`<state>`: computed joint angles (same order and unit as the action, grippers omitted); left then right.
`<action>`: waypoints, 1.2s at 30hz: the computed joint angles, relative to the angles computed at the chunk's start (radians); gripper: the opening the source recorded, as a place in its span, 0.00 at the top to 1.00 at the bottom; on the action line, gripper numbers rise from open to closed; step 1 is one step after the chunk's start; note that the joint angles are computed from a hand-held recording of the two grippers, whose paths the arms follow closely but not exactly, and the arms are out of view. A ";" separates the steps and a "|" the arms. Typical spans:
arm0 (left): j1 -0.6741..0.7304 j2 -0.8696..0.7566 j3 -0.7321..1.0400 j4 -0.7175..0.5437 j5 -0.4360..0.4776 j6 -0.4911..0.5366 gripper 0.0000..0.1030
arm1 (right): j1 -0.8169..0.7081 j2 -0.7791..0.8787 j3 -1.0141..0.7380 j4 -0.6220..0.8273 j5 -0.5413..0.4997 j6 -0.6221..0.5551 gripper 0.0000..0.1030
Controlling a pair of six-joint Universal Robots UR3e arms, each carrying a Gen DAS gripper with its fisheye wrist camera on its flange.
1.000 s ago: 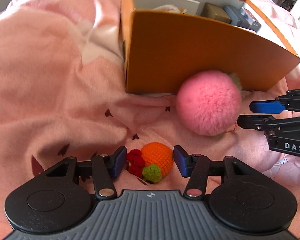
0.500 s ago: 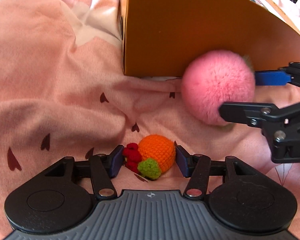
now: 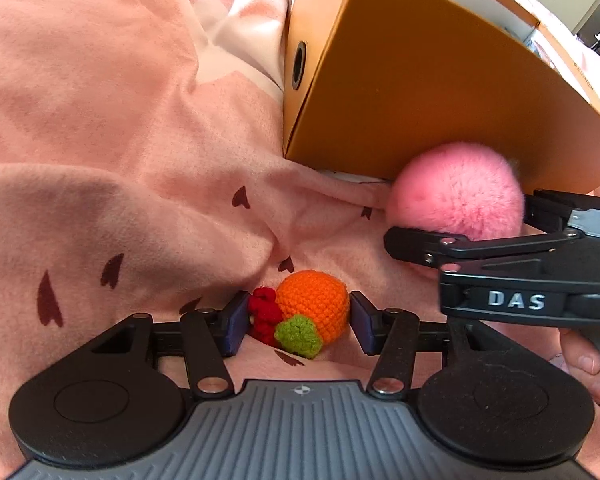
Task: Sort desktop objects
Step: 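Grasp the pink peach plush with the right tool while the left grasps the crocheted fruit, then lift both plush toys and carry them over the orange box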
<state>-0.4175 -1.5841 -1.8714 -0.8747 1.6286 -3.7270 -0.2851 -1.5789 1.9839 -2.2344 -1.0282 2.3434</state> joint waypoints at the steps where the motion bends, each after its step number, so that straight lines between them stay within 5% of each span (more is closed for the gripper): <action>1: -0.001 -0.007 0.000 0.003 0.001 0.005 0.40 | 0.002 -0.001 0.022 -0.035 -0.001 0.007 0.24; 6: -0.014 -0.034 0.008 0.006 0.019 0.020 0.39 | 0.015 -0.014 0.129 -0.211 -0.012 0.026 0.33; 8: -0.019 -0.035 0.012 0.002 0.027 0.020 0.39 | 0.025 -0.033 0.171 -0.281 -0.032 0.026 0.46; 13: -0.029 -0.008 -0.003 0.007 0.042 0.006 0.40 | -0.002 -0.084 0.192 -0.250 0.001 0.003 0.53; 27: -0.099 0.076 -0.033 0.149 0.150 0.095 0.41 | -0.234 -0.418 0.143 0.234 0.216 -0.256 0.55; 36: -0.224 -0.043 0.207 0.161 0.264 0.108 0.41 | -0.493 -0.542 -0.035 0.706 0.390 -0.511 0.55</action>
<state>-0.6419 -1.6267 -1.6645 -0.7138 1.8926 -3.6193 -0.7779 -2.1213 1.9485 -1.5283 -0.6377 1.8322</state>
